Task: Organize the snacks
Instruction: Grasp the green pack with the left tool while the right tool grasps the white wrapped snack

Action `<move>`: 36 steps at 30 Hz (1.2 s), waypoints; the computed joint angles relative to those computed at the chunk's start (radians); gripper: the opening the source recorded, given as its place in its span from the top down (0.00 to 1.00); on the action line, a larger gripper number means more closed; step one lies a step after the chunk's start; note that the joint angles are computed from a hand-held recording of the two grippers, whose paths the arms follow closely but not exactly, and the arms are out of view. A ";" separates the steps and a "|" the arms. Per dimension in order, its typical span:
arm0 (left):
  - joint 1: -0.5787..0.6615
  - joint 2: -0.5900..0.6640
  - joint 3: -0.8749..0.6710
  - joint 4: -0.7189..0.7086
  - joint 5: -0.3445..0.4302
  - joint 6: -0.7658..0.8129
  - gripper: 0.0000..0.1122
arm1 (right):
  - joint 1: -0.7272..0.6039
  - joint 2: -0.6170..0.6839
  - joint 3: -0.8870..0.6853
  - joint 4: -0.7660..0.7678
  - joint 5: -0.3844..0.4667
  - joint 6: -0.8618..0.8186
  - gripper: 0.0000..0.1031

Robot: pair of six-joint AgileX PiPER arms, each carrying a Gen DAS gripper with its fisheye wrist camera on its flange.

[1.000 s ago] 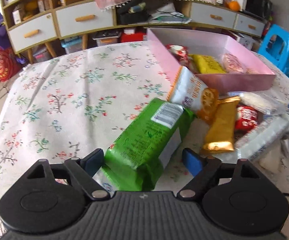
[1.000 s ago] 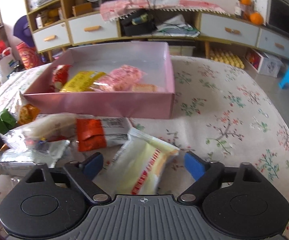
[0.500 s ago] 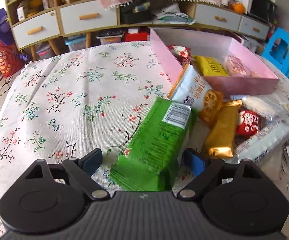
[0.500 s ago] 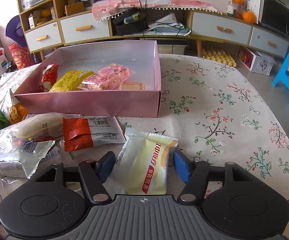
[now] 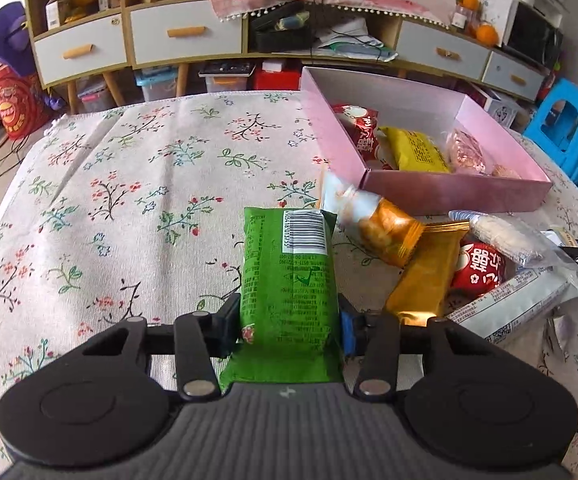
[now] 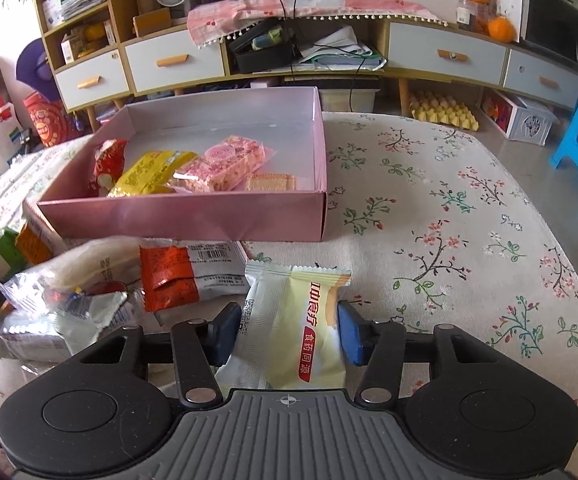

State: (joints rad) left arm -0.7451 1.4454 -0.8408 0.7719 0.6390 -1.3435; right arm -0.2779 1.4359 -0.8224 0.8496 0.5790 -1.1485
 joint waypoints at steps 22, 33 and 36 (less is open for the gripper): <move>-0.045 -0.063 -0.028 -0.054 0.092 -0.131 0.63 | -0.090 -0.026 -0.113 0.028 0.221 0.092 0.51; -0.063 -0.049 -0.123 -0.032 0.112 -0.141 0.63 | -0.070 -0.053 -0.180 0.061 0.275 0.146 0.51; -0.056 -0.040 -0.151 -0.050 0.083 -0.140 0.63 | -0.055 -0.052 -0.201 0.067 0.294 0.168 0.51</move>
